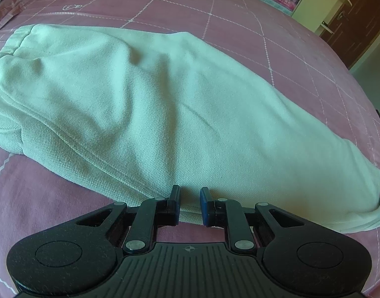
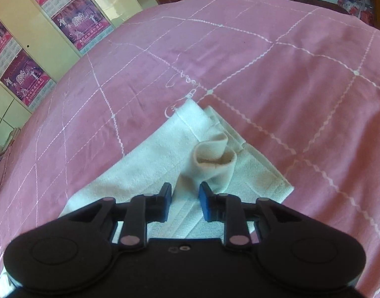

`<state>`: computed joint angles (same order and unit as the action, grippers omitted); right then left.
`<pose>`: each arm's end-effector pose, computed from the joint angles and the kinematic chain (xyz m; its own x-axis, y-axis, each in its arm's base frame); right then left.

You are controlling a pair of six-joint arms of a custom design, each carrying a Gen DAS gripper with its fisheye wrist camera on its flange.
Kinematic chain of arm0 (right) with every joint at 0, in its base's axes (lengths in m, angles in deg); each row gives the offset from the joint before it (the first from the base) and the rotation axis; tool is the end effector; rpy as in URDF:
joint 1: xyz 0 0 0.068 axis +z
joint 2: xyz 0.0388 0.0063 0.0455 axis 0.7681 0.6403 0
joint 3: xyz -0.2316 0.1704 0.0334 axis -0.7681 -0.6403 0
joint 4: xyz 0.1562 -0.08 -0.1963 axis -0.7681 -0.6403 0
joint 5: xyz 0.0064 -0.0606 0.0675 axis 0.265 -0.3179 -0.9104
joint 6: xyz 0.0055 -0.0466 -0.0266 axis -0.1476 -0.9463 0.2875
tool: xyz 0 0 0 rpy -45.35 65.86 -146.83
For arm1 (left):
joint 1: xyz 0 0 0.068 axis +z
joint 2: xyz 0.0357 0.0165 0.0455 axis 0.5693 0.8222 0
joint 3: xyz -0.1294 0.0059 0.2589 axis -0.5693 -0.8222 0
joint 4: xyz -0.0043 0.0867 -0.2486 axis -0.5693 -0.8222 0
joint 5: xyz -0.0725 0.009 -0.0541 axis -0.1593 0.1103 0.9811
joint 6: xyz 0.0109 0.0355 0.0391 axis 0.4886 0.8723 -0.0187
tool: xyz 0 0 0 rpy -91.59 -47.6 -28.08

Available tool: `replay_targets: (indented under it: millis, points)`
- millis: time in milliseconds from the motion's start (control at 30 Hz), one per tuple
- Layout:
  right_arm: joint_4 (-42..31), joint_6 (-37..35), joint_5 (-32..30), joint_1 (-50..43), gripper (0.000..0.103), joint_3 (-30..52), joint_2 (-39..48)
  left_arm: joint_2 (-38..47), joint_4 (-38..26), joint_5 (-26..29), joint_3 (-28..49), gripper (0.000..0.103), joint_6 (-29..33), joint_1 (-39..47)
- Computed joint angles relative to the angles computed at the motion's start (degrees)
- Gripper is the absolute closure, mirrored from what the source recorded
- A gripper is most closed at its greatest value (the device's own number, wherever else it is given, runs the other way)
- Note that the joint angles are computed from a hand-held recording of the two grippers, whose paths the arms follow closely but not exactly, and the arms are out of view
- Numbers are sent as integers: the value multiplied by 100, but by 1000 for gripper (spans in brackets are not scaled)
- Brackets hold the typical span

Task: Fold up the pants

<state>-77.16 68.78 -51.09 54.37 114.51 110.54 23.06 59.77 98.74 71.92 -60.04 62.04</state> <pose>0.3949 0.0320 0.0962 -0.7003 0.4925 -0.5167 0.2983 0.8595 0.4150 0.2054 0.0963 0.0972 -0.7276 -0.5003 -0.4694 -0.4216 0.8659 -0.2693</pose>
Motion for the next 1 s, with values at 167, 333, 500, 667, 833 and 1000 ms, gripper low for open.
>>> replay_targets:
  millis: [167, 333, 500, 667, 833, 1000]
  points:
    - [88, 452, -136, -165, 68, -411, -280, 30, 35, 5, -3, 86, 57, 8]
    - [269, 556, -141, -197, 70, -646, -312, 37, 46, 19, 3, 86, 56, 20]
    - [120, 375, 160, 12, 83, -181, -35, 5, 99, -49, -45, 86, -10, -47]
    - [150, 64, 120, 290, 99, 69, -284, 3, 211, -92, -102, 86, 10, -86]
    - [1782, -690, 528, 1038, 99, -407, -1792, -53, 173, 5, -101, 86, -27, -4]
    - [1018, -488, 1084, 592, 99, -526, -1087, -90, 208, -66, -155, 86, 125, -55]
